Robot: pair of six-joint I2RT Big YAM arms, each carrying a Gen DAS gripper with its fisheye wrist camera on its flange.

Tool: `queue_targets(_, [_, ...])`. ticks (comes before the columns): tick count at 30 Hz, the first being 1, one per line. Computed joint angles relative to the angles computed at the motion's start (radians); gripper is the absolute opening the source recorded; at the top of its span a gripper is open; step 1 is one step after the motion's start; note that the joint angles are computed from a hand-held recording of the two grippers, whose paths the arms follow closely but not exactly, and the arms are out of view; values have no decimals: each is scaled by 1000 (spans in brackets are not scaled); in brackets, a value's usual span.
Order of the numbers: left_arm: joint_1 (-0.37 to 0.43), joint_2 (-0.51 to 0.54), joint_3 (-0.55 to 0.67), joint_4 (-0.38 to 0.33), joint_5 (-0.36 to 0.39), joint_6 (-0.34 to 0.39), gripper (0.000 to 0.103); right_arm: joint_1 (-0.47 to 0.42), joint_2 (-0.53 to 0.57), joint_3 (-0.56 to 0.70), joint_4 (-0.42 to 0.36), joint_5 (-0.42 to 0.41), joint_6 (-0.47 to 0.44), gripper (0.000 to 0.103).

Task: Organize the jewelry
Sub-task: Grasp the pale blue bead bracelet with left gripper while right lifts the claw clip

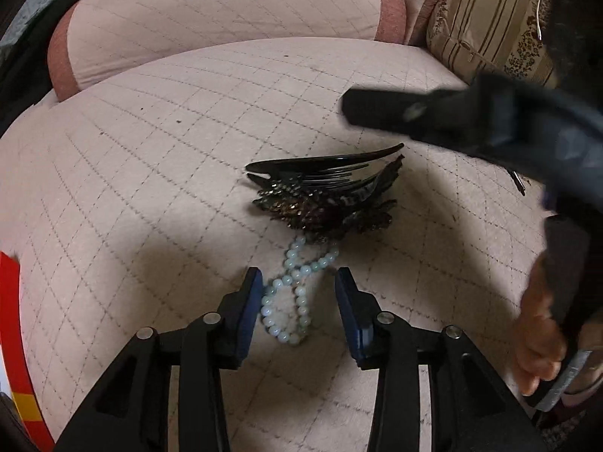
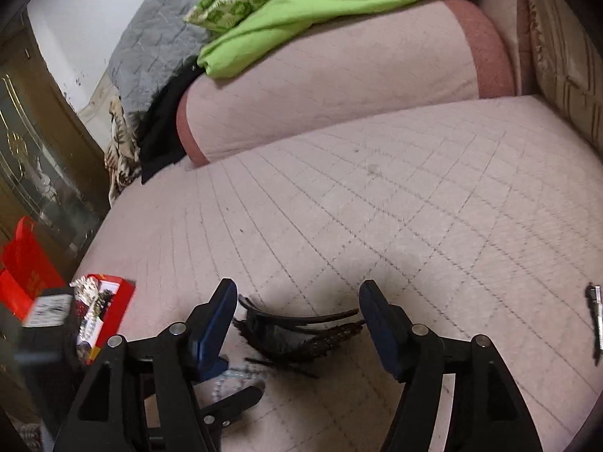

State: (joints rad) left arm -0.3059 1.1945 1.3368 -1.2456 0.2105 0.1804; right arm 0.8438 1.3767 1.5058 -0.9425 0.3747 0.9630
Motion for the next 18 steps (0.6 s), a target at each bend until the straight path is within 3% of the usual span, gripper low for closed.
queue_targets(2, [-4, -6, -3, -6, -20, 6, 37, -11, 8, -5, -3, -38, 11, 72])
queue_targets(3, [-6, -9, -4, -8, -34, 8, 21, -19, 6, -12, 4, -75, 20, 67])
queue_targets(4, [-4, -9, 0, -20, -34, 15, 5, -22, 3, -18, 14, -94, 30, 52])
queue_targets(7, [24, -12, 15, -70, 11, 9, 5, -32, 12, 9, -40, -153, 73, 30])
queue_targets(10, [83, -41, 5, -118, 71, 24, 5, -33, 7, 18, -74, -233, 104, 24])
queue_targets(13, [135, -83, -18, -153, 91, 50, 5, -21, 13, 34, -123, -283, 109, 23])
queue_targets(16, [184, -99, -38, -184, 131, 82, 5, 4, 29, 62, -171, -232, 58, 26])
queue_targets(18, [196, -106, -53, -179, 141, 89, 5, 18, 35, 78, -182, -172, 40, 50])
